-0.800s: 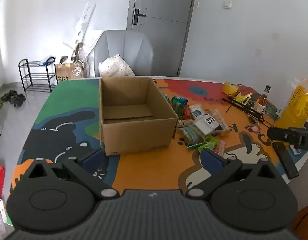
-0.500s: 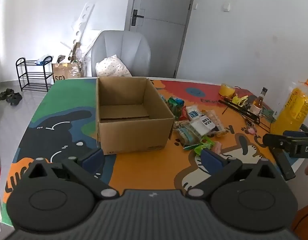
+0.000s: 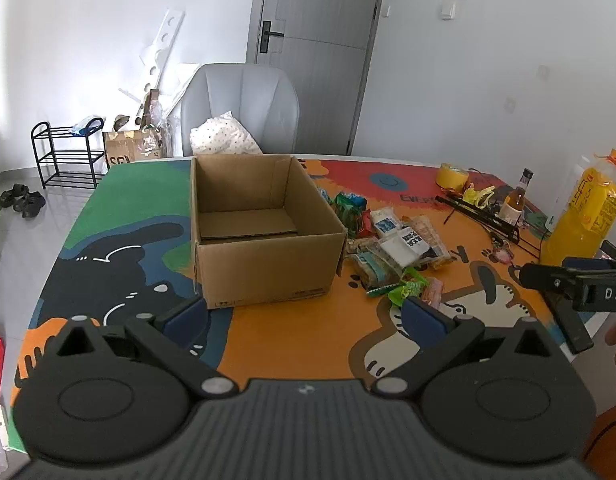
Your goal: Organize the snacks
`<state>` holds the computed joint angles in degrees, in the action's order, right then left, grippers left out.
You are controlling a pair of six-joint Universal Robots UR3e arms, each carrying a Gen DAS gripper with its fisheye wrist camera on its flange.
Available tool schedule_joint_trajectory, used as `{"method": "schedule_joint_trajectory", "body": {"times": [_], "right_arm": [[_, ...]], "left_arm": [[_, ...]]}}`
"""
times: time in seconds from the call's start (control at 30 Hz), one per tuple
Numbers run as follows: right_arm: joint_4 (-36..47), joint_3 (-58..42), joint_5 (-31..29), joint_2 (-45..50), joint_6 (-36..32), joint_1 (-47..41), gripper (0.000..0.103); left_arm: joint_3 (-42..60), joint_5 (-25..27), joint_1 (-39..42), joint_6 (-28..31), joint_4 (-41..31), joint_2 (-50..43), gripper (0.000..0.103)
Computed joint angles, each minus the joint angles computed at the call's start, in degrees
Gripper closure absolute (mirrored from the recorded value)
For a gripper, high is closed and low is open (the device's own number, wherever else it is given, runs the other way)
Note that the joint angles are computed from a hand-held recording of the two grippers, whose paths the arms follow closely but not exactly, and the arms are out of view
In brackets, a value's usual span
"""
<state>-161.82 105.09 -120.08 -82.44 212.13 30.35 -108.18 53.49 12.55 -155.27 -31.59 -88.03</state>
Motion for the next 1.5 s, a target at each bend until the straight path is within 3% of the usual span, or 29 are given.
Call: {"method": "schedule_joint_trajectory", "body": {"times": [1.5], "right_arm": [[1.4, -1.0, -0.4, -0.7, 0.8, 1.1, 0.000]], "left_arm": [[-2.3, -1.5, 1.2, 2.4, -0.7, 3.5, 0.000]]}}
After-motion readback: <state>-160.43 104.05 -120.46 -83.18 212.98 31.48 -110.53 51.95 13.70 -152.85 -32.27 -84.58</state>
